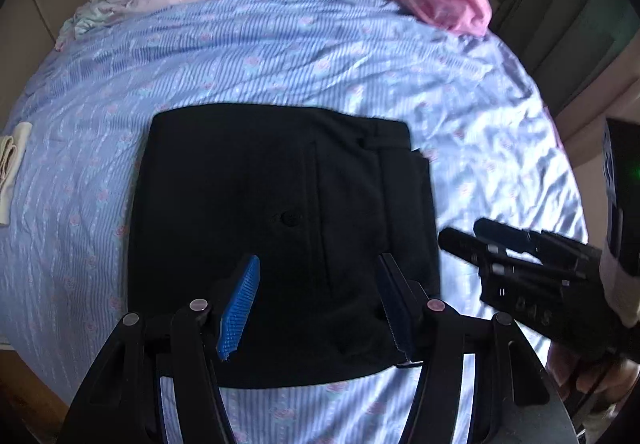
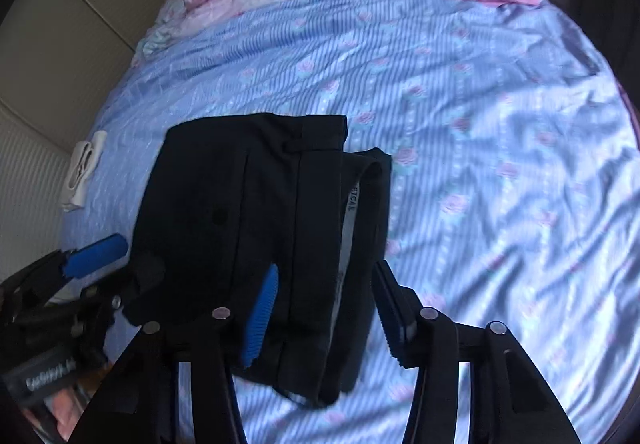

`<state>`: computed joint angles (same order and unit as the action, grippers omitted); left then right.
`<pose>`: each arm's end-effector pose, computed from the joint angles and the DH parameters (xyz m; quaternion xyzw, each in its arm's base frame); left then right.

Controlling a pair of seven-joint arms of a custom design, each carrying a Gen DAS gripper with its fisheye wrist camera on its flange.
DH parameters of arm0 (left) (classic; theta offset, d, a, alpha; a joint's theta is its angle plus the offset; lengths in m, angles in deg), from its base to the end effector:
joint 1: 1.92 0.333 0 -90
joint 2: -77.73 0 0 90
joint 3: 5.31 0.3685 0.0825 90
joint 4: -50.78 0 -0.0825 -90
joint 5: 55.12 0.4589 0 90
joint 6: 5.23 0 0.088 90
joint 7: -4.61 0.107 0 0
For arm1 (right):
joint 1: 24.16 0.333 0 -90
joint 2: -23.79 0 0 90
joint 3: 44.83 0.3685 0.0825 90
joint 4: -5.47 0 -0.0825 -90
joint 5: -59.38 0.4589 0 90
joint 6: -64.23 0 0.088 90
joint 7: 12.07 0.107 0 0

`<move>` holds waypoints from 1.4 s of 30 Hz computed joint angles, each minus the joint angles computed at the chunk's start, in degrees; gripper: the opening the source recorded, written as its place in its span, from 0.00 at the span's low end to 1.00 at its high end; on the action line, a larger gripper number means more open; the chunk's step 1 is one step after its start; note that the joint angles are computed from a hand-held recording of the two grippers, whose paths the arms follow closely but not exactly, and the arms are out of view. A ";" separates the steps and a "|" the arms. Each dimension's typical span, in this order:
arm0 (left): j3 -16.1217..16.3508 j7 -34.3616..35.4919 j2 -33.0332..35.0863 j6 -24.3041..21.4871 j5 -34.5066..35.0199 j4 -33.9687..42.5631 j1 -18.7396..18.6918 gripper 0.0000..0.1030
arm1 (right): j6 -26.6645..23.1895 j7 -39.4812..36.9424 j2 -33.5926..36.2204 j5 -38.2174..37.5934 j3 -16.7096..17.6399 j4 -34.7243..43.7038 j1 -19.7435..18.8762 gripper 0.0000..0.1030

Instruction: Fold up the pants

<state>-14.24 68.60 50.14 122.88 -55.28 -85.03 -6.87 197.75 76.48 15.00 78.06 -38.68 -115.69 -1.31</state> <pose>0.4686 -0.1239 0.5590 -0.7680 0.6164 -0.1388 0.1043 0.5227 0.2991 0.5436 -0.7995 0.5581 0.0155 0.2216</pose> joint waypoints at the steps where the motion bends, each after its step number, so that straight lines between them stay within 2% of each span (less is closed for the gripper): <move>1: 0.01 -0.01 0.30 -0.16 0.01 -0.10 0.01 0.57 | 0.17 0.04 1.04 0.20 0.04 0.55 0.05 0.44; 17: 0.62 0.04 8.87 1.63 2.33 5.42 2.00 0.57 | 2.71 -0.15 11.87 -1.94 1.08 10.11 -0.71 0.38; 25: 0.77 0.39 9.33 0.76 2.18 5.95 2.01 0.57 | -0.20 -1.26 14.57 -0.68 1.46 12.73 -1.18 0.37; 27: 0.84 0.24 9.12 0.39 1.91 5.76 2.03 0.57 | -1.43 -1.58 15.02 -0.45 1.61 13.16 -1.15 0.32; 31: 0.99 -0.16 8.18 -0.44 1.21 4.93 2.05 0.57 | -2.32 -1.20 15.51 -0.54 1.67 13.17 -1.05 0.31; 34: 1.04 -0.21 7.40 -0.80 0.79 4.35 1.98 0.57 | -3.04 -1.25 15.39 -2.75 1.54 13.35 -0.87 0.11; 35: 1.11 -0.16 7.13 -0.77 0.50 4.14 1.93 0.57 | -3.04 -1.80 15.10 -2.59 1.56 13.23 -0.96 0.09; 42: 0.86 -0.89 6.26 -0.88 -0.29 4.11 1.70 0.57 | 0.94 -1.35 10.30 -4.10 1.64 10.25 -0.34 0.05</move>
<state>-13.38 67.72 56.40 122.00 -55.57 -80.93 -5.16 198.69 75.13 25.30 73.96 -37.05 -105.45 -1.65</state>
